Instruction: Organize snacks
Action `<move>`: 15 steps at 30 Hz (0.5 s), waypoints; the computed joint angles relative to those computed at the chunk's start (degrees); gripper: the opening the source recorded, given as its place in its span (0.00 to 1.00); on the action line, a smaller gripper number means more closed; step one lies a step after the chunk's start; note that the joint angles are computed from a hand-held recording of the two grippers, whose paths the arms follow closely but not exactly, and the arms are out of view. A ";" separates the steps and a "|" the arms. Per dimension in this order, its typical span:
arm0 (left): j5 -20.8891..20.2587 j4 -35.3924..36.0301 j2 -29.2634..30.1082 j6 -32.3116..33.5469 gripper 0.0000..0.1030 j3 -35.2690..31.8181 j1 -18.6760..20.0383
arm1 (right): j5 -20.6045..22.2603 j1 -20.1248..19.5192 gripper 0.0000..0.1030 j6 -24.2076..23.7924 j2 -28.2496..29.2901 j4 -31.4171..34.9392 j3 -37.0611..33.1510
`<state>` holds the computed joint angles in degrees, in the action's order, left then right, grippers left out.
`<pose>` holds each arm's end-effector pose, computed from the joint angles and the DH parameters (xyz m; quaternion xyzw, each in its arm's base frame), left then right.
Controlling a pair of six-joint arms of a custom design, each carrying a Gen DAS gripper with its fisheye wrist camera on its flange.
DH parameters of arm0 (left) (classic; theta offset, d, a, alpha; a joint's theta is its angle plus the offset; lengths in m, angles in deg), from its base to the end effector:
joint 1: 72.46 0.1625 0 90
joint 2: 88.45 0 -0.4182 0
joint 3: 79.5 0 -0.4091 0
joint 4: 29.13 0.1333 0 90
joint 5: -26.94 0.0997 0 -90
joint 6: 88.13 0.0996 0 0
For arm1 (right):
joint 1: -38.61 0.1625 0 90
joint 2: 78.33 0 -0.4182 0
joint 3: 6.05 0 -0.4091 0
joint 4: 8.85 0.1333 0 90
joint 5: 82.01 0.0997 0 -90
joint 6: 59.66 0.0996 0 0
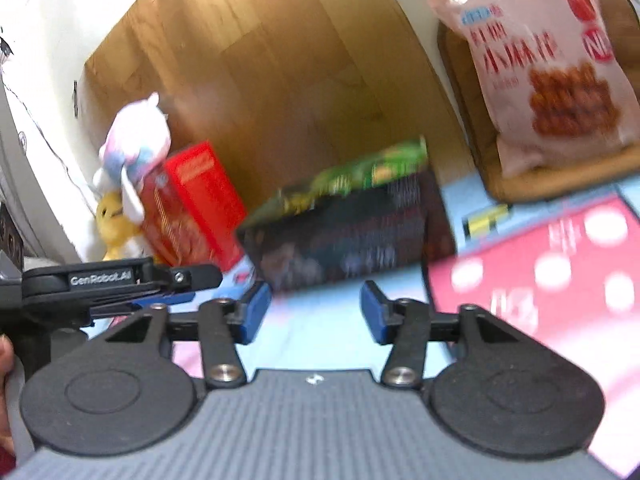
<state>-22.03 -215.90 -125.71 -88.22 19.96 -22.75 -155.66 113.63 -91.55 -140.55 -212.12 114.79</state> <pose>-0.2677 -0.6230 0.0485 0.2095 0.8756 -0.3767 0.2180 0.0154 -0.5668 0.2093 0.1939 -0.8602 0.4671 0.0648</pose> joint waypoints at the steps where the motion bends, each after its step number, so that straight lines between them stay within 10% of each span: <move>1: 1.96 -0.53 -0.08 0.35 0.66 1.25 -0.70 | -0.80 -0.10 0.72 0.54 -0.59 0.21 1.18; 7: 10.52 -3.70 -1.15 1.40 0.98 7.13 -3.82 | -2.18 -0.72 0.90 4.15 -3.63 1.10 5.96; 15: 17.40 -4.78 -1.98 1.08 1.00 10.33 -6.33 | 1.77 -0.97 1.00 3.81 -5.25 -4.25 10.57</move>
<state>-4.64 -220.69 -127.69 -87.14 30.29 -29.09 -153.89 112.67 -87.73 -145.79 -216.37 125.36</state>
